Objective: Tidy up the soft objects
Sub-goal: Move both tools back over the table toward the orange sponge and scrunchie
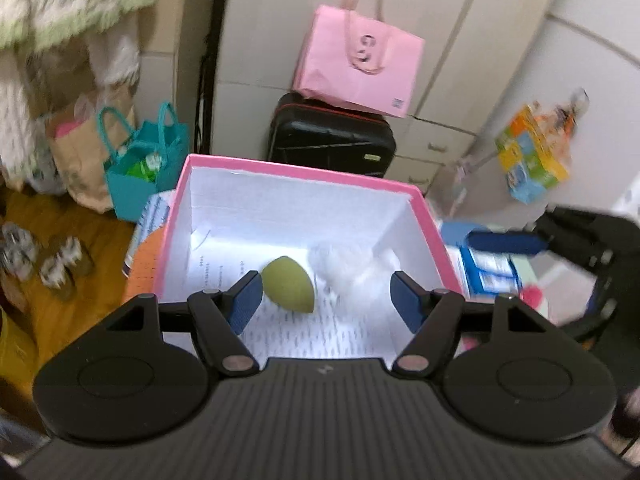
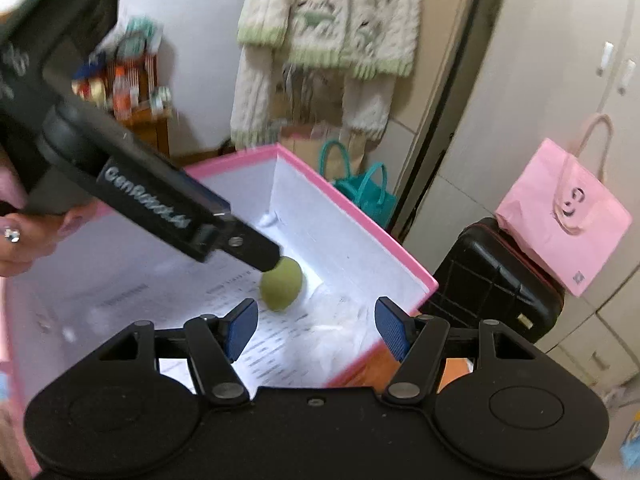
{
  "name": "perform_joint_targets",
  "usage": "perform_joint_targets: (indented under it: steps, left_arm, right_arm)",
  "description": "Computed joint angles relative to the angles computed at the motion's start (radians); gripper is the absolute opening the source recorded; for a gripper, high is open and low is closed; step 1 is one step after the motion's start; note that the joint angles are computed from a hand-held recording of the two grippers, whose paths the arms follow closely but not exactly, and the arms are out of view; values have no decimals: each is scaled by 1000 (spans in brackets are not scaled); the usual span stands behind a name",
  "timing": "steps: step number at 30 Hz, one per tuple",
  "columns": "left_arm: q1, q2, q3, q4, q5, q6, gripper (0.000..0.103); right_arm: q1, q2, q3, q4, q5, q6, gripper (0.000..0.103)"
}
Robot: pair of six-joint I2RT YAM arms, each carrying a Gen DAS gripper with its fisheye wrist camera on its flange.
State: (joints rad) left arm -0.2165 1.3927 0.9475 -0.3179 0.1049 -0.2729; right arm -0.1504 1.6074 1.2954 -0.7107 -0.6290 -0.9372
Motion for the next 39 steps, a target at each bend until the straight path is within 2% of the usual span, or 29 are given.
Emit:
perform_joint_targets:
  steps: [5,9,16,21,30,32,35,36,39]
  left_arm:
    - [-132,-201,-72,-78,-142,114,71]
    - [-255,-316,-84,-160,-200,144,72]
    - [-470,-391,-59,-301,-260,111,72]
    - [-637,-376,-64,-319,-338,75,72]
    - [-909,-286,-92,-229,-545,23,68]
    - [-935,-261,-105,-180,-568,27,68]
    - [-964,-212,-133,-100,-599,3,62]
    - [-964,-200,-152,-63,-596,-19,58]
    - [-970,-166,-227,71,-618,-132,57]
  right_arm:
    - [-117,-59,7,-113,-72,14,70]
    - [-226,-76,31,-258,-137,-58,70]
    - [-422,-122,22,-474,-212,-287,70]
    - [-536,-153,-17,-547,-230,-430,71]
    - [-721,-110,-60,-652,-257,-667,71]
    - [-753,-105,-71,-652,-266,-698,71]
    - [-786,-93,-86,-625,-280,-714,71]
    - [-790,-84,-89,-612,-281,-708,71]
    - [-799,-61,-111,-560,-284,-698,71]
